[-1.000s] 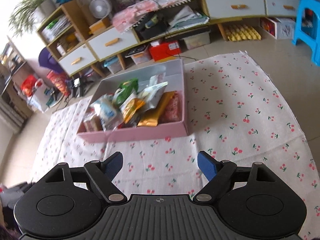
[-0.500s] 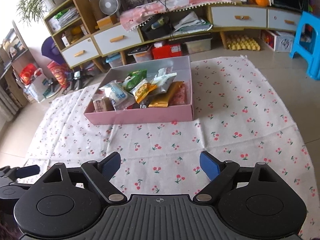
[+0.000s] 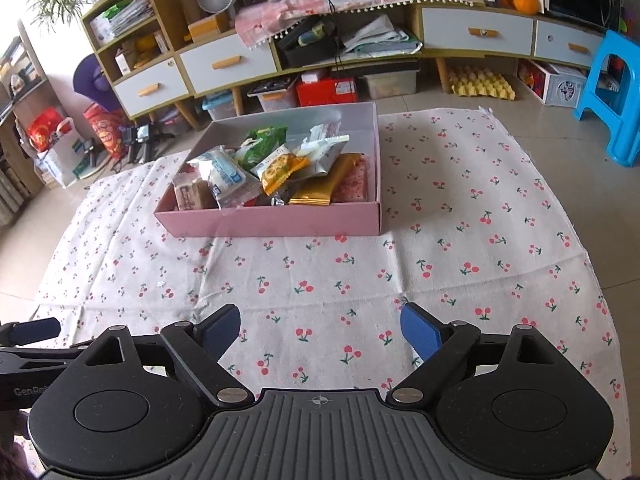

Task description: Organize snacks

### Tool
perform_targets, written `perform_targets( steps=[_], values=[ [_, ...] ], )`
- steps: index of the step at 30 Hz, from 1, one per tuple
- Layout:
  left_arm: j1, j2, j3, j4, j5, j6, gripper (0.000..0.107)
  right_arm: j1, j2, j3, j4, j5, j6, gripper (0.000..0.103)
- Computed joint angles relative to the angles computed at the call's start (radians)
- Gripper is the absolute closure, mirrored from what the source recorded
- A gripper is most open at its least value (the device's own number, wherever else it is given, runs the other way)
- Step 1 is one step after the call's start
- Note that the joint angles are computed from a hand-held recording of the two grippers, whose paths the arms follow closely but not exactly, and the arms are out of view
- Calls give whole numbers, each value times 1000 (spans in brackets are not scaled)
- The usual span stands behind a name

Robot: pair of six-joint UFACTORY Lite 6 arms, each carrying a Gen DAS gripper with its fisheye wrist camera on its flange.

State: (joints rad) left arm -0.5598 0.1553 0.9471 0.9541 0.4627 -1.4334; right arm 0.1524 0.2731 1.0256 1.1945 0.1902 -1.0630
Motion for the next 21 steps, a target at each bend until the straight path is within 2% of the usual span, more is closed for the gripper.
perform_targets(
  steps=[6,21],
  values=[
    [-2,-2,0,-3,-2,7,5,2,0,-5,40,1,-44,14],
    [-5,1,6,-25,-3,26,5,4,10,5,-20,0,17,13]
  ],
)
